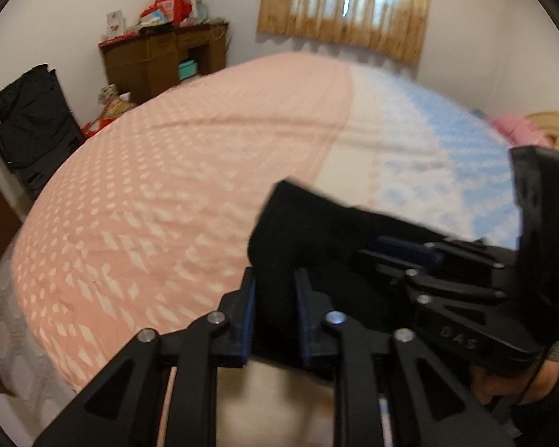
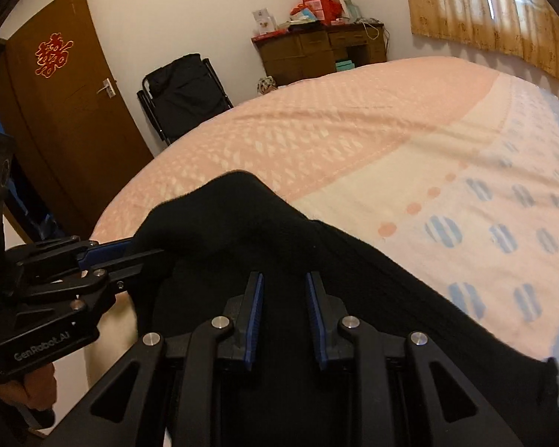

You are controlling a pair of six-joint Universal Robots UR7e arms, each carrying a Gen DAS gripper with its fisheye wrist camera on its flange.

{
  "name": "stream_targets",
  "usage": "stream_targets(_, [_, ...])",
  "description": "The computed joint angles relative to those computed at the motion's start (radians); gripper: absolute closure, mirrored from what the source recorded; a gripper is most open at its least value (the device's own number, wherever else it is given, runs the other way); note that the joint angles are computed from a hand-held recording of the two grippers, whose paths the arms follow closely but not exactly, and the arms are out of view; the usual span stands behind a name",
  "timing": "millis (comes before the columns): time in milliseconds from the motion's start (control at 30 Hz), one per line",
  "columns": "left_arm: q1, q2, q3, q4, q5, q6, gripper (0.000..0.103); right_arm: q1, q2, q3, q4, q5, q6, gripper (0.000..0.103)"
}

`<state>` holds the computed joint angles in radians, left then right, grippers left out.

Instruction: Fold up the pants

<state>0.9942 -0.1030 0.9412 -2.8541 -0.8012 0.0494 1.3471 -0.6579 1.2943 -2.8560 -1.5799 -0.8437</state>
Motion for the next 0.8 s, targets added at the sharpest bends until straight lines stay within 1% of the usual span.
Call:
stream_targets(33, [0.003, -0.007, 0.010, -0.008, 0.008, -0.009, 0.053, 0.001, 0.000, -0.008, 0.017, -0.002, 0.005, 0.077])
stream_targets(67, [0.003, -0.018, 0.029, -0.032, 0.022, -0.011, 0.044, 0.002, 0.000, -0.017, 0.032, -0.001, 0.010, 0.077])
stream_targets(100, [-0.002, -0.025, 0.044, -0.072, 0.062, -0.003, 0.031, 0.001, -0.001, -0.026, 0.046, 0.005, 0.022, 0.077])
stream_targets(167, [-0.018, -0.011, 0.035, -0.184, 0.175, 0.068, 0.032, -0.009, -0.019, -0.012, 0.029, 0.054, 0.065, 0.077])
stream_targets(200, [-0.023, -0.011, 0.029, -0.202, 0.192, 0.086, 0.032, -0.023, -0.043, 0.011, 0.014, 0.110, 0.101, 0.077])
stream_targets(233, [-0.026, -0.016, 0.031, -0.213, 0.179, 0.090, 0.032, -0.033, -0.066, 0.035, -0.005, 0.142, 0.132, 0.077])
stream_targets(267, [-0.028, -0.021, 0.031, -0.228, 0.149, 0.090, 0.032, -0.039, -0.084, 0.057, -0.032, 0.145, 0.150, 0.077])
stream_targets(333, [-0.029, -0.016, 0.018, -0.237, 0.083, 0.099, 0.032, -0.053, -0.126, 0.107, -0.114, 0.112, 0.181, 0.077])
stream_targets(367, [-0.033, -0.001, -0.006, -0.224, 0.041, 0.112, 0.032, -0.061, -0.140, 0.120, -0.136, 0.106, 0.192, 0.077])
stream_targets(433, [-0.039, 0.039, -0.067, -0.173, -0.009, 0.141, 0.032, -0.082, -0.173, 0.140, -0.177, 0.066, 0.235, 0.077])
stream_targets(500, [-0.045, 0.099, -0.153, -0.119, -0.036, 0.176, 0.032, -0.102, -0.200, 0.151, -0.190, 0.036, 0.269, 0.077])
stream_targets(567, [-0.044, 0.148, -0.227, -0.054, -0.058, 0.174, 0.032, -0.125, -0.236, 0.187, -0.240, 0.016, 0.286, 0.077])
stream_targets(600, [-0.043, 0.153, -0.239, -0.028, -0.067, 0.163, 0.032, -0.133, -0.243, 0.193, -0.268, 0.004, 0.284, 0.077])
stream_targets(667, [-0.036, 0.191, -0.305, 0.049, -0.111, 0.138, 0.032, -0.150, -0.277, 0.240, -0.358, -0.031, 0.276, 0.077])
stream_targets(733, [-0.025, 0.222, -0.372, 0.140, -0.173, 0.157, 0.031, -0.168, -0.306, 0.277, -0.434, -0.071, 0.291, 0.077])
stream_targets(767, [-0.027, 0.233, -0.389, 0.173, -0.176, 0.165, 0.031, -0.182, -0.320, 0.299, -0.489, -0.097, 0.306, 0.077])
stream_targets(800, [-0.030, 0.257, -0.422, 0.198, -0.162, 0.193, 0.027, -0.187, -0.326, 0.309, -0.520, -0.123, 0.316, 0.077])
